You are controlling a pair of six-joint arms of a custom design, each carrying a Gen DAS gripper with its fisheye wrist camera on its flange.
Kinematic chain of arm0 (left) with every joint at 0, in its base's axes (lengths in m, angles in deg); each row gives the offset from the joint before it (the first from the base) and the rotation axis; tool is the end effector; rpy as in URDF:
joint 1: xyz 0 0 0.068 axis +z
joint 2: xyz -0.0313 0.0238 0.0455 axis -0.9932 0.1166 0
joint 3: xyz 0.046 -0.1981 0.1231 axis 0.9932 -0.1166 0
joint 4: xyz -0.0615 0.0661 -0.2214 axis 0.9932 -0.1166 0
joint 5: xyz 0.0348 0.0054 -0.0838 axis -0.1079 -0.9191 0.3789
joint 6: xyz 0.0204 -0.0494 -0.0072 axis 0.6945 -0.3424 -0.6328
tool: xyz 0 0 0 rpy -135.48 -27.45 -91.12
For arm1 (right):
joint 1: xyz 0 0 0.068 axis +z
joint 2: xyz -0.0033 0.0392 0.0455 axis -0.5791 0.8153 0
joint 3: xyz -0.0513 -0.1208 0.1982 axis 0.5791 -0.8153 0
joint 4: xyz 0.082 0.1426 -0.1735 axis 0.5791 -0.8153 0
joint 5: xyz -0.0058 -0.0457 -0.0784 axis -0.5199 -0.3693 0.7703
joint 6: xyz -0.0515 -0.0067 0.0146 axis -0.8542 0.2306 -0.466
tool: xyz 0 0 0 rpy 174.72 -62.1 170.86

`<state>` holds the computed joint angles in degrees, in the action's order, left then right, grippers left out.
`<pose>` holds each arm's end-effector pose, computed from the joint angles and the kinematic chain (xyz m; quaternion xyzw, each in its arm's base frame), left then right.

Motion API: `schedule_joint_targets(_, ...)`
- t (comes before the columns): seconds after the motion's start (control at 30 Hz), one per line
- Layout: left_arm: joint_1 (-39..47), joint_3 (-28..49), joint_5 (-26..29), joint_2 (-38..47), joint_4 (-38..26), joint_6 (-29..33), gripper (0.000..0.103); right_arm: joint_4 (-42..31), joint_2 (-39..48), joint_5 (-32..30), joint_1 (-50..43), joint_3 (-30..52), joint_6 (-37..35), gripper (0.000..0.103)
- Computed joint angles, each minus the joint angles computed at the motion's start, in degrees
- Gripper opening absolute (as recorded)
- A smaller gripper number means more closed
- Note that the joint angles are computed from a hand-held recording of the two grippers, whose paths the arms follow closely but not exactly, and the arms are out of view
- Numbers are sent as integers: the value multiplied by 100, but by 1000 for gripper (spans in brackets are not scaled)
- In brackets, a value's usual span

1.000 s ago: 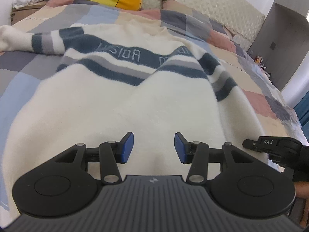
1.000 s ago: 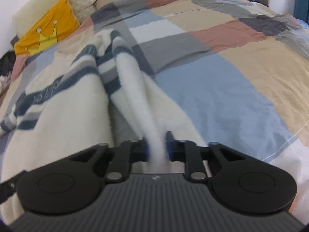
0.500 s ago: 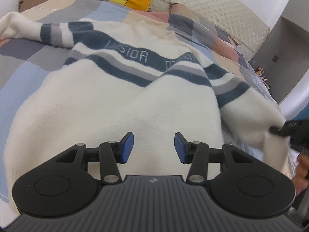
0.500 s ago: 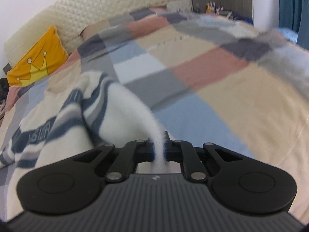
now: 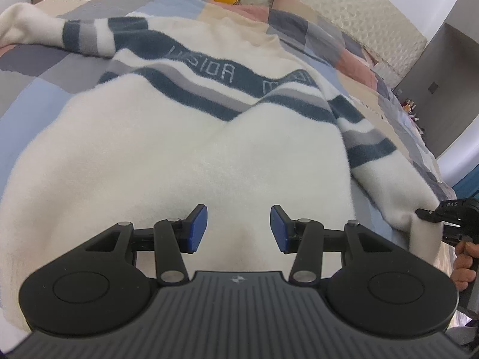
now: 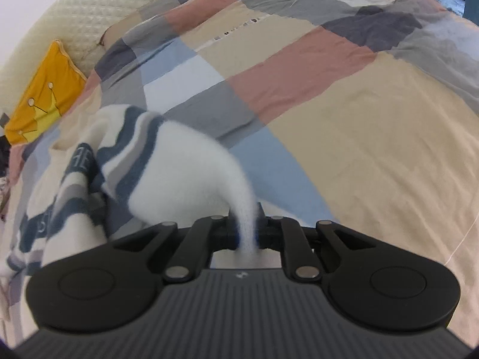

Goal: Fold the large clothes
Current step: 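Pull the sleeve cuff outward from the sweater body with the right gripper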

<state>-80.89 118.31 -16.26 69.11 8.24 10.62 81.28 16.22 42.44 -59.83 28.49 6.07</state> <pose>0.3333 -0.0042 0.1503 0.0875 0.9187 -0.2366 0.3038 0.2059 -0.0932 0.1173 0.4434 0.8174 0.0316 0.3665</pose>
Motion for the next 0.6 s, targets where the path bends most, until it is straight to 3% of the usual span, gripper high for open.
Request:
schedule_joint_targets(0.1,-58,-2,-55,25,4,-24,53,-153,35,62,139,45,-26,24)
schedule_joint_targets(0.27,-68,-10,-96,28,7,-39,53,-590,446,232,250,349,-228,55)
schedule_joint_targets(0.3,-62,-19,-95,21,10,-34,53,-669,470,275,244,366,-250,57)
schedule_joint_targets(0.5,-32,-2,-46,25,-21,-44,53,-849,563,350,313,409,-296,58)
schedule_joint_targets(0.53,-29,-7,-50,20,-13,-46,53,-908,525,407,379,411,-290,56)
schedule_joint_targets(0.6,-31,12,-53,35,-1,-68,53,-988,410,448,470,397,-296,41)
